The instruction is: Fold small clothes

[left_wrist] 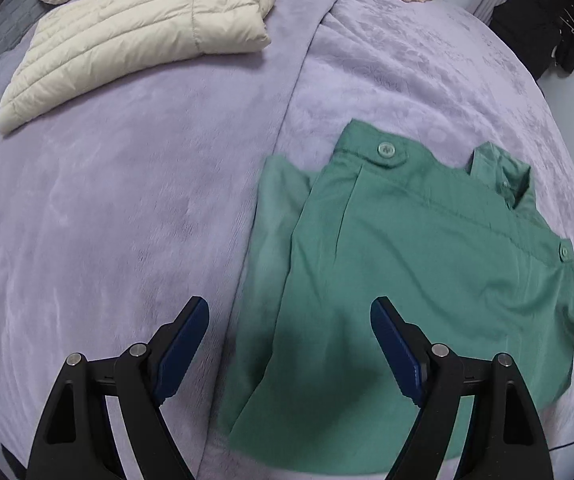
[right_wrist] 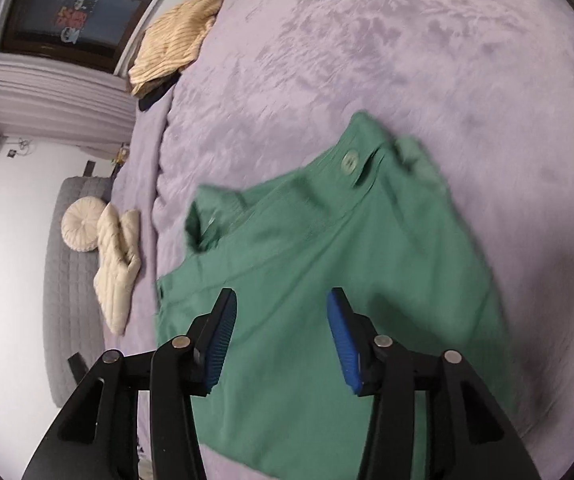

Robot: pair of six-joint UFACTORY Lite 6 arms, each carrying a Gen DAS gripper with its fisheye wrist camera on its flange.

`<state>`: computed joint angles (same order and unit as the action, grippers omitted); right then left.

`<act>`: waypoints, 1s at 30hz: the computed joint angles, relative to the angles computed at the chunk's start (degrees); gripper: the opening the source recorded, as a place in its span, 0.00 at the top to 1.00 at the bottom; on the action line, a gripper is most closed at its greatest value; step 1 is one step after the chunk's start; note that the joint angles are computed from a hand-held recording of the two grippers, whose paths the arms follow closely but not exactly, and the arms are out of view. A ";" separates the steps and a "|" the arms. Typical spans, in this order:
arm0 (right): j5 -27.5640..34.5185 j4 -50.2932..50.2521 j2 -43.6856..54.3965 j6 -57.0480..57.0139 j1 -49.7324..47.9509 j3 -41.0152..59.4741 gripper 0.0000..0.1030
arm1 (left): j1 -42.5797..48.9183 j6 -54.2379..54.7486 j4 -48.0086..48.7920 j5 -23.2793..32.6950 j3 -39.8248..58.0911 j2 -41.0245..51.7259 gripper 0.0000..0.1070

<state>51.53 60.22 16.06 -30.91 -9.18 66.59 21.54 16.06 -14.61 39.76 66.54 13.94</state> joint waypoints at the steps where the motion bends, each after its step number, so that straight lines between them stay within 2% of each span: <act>1: 0.00 2.05 -3.57 -0.32 2.18 -4.59 0.46 | 1.52 3.08 -1.32 0.99 -2.40 -1.57 0.22; 4: -1.14 10.52 -15.35 -0.07 11.09 -21.03 0.35 | 5.25 10.73 -4.93 2.75 -8.14 -4.09 0.22; 7: -6.45 23.94 -19.61 -1.00 24.07 -33.56 0.35 | 7.41 17.07 -8.56 4.28 -10.72 -3.27 0.22; 10: -12.83 41.93 -16.54 -7.12 35.14 -37.86 0.35 | 7.40 22.38 -10.82 4.77 -12.41 -2.89 0.22; 13: -16.61 59.92 -12.69 -15.88 40.33 -38.16 0.35 | 6.79 26.35 -12.01 5.34 -12.04 -1.16 0.23; 14: -16.87 65.91 -11.03 -19.34 41.37 -37.81 0.35 | 6.99 27.45 -12.35 5.76 -11.46 0.11 0.28; 15: -16.96 70.62 -9.98 -22.10 42.16 -37.70 0.36 | 7.36 27.83 -12.35 6.18 -10.58 1.45 0.50; 16: -17.16 72.93 -9.22 -23.49 42.06 -36.95 0.44 | 7.81 27.86 -12.32 6.90 -9.42 2.68 0.77; 17: -18.72 72.84 -8.87 -22.99 42.12 -35.78 0.72 | 9.37 29.42 -13.88 9.13 -7.84 3.65 0.85; 18: -20.31 70.35 -9.57 -21.02 41.93 -34.87 0.78 | 11.08 31.46 -15.99 11.77 -6.53 3.88 0.89; 22: -27.70 60.52 -16.53 -14.14 44.45 -34.44 0.90 | 16.98 39.57 -19.04 18.79 -8.08 -3.31 0.93; 24: -29.15 59.82 -17.81 -12.00 46.29 -35.96 0.92 | 18.90 41.13 -18.06 19.58 -10.21 -5.31 0.93; 26: -28.69 63.63 -16.10 -13.86 47.92 -37.70 0.93 | 20.25 42.42 -15.91 15.72 -14.35 -5.77 0.94; 30: -26.42 67.78 -12.45 -17.48 48.54 -38.88 0.93 | 20.83 41.32 -13.07 8.74 -16.91 0.19 0.93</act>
